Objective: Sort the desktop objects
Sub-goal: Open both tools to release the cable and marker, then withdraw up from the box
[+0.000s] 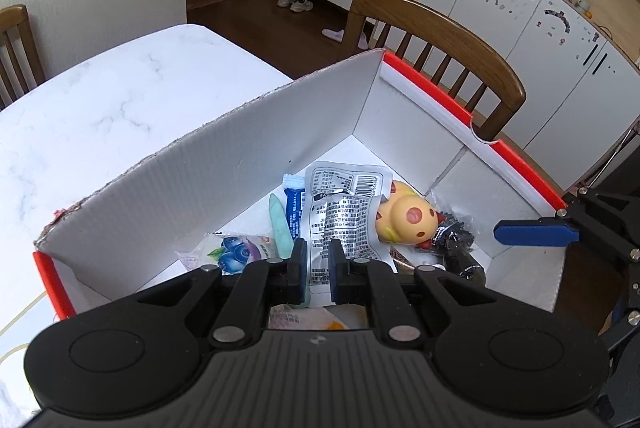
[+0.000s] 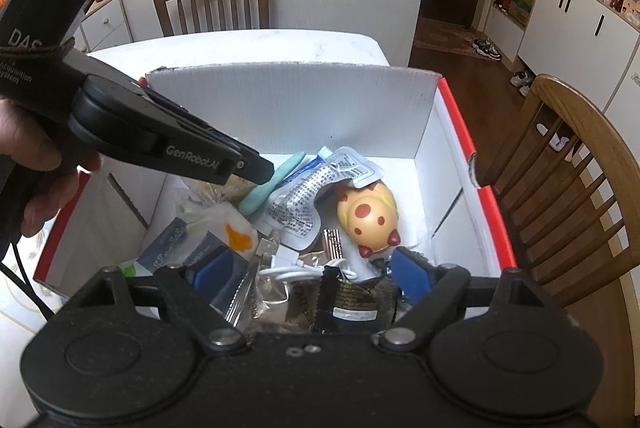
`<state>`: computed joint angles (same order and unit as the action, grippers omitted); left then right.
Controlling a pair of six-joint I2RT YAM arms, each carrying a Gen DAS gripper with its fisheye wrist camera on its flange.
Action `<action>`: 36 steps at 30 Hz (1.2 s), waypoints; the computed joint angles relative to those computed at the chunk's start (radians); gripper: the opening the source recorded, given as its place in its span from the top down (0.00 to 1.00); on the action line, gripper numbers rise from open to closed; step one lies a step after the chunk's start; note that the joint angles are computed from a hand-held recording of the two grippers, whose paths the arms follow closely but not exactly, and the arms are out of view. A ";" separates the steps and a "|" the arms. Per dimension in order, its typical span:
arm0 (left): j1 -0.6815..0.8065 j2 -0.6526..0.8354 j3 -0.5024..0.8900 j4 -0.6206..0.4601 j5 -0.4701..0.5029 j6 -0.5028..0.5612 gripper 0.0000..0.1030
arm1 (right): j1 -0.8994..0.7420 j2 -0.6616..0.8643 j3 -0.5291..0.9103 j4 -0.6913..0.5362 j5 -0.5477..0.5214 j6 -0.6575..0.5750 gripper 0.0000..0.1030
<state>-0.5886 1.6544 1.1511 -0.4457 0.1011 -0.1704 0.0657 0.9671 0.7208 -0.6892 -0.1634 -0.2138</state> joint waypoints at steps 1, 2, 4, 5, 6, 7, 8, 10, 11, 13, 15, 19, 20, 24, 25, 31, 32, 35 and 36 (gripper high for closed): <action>-0.002 -0.006 -0.001 -0.004 -0.007 0.001 0.91 | 0.000 -0.005 0.002 -0.004 0.001 -0.001 0.16; -0.003 -0.013 -0.005 -0.007 -0.009 -0.001 0.91 | -0.002 -0.009 0.002 -0.007 0.001 -0.002 0.16; -0.003 -0.032 -0.014 -0.010 -0.008 -0.002 0.91 | -0.005 -0.020 0.007 -0.018 -0.001 -0.003 0.16; -0.006 -0.043 -0.020 -0.012 -0.012 -0.001 0.91 | -0.004 -0.027 0.009 -0.023 -0.001 -0.002 0.16; -0.009 -0.055 -0.026 -0.014 -0.018 0.001 0.91 | -0.003 -0.034 0.011 -0.028 -0.001 -0.001 0.16; -0.010 -0.066 -0.032 -0.016 -0.022 0.001 0.91 | -0.002 -0.041 0.014 -0.035 -0.002 0.000 0.16; -0.011 -0.080 -0.039 -0.019 -0.022 -0.001 0.91 | -0.001 -0.048 0.016 -0.040 -0.003 0.001 0.16; -0.010 -0.111 -0.057 -0.022 -0.018 -0.004 0.91 | 0.001 -0.063 0.022 -0.050 -0.005 0.002 0.16; -0.010 -0.127 -0.066 -0.024 -0.018 -0.006 0.91 | 0.002 -0.071 0.025 -0.057 -0.007 0.003 0.16; -0.009 -0.159 -0.085 -0.029 -0.018 -0.006 0.91 | 0.004 -0.090 0.031 -0.071 -0.010 0.006 0.16; -0.010 -0.191 -0.104 -0.033 -0.022 -0.009 0.91 | 0.005 -0.109 0.036 -0.084 -0.014 0.011 0.16; -0.013 -0.256 -0.140 -0.043 -0.025 -0.019 0.91 | 0.007 -0.146 0.046 -0.106 -0.016 0.023 0.16; -0.015 -0.270 -0.145 -0.047 -0.027 -0.021 0.91 | 0.004 -0.155 0.048 -0.111 -0.019 0.026 0.16; -0.029 -0.339 -0.177 -0.055 -0.042 -0.025 0.91 | 0.006 -0.188 0.058 -0.134 -0.019 0.044 0.16; -0.035 -0.355 -0.182 -0.061 -0.047 -0.027 0.91 | 0.013 -0.197 0.060 -0.141 -0.013 0.052 0.16; -0.050 -0.457 -0.220 -0.087 -0.052 -0.038 0.91 | 0.051 -0.249 0.064 -0.167 0.014 0.101 0.16; -0.053 -0.475 -0.229 -0.089 -0.056 -0.045 0.91 | 0.057 -0.258 0.065 -0.172 0.019 0.110 0.16; -0.069 -0.530 -0.253 -0.096 -0.079 -0.061 0.91 | 0.084 -0.282 0.068 -0.186 0.043 0.139 0.16; -0.073 -0.545 -0.257 -0.102 -0.083 -0.068 0.91 | 0.096 -0.290 0.068 -0.190 0.056 0.153 0.16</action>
<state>-0.6616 1.1098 0.8937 -0.5481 0.0177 -0.2388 0.1621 0.6768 0.7888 -0.8791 -0.1077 -0.0610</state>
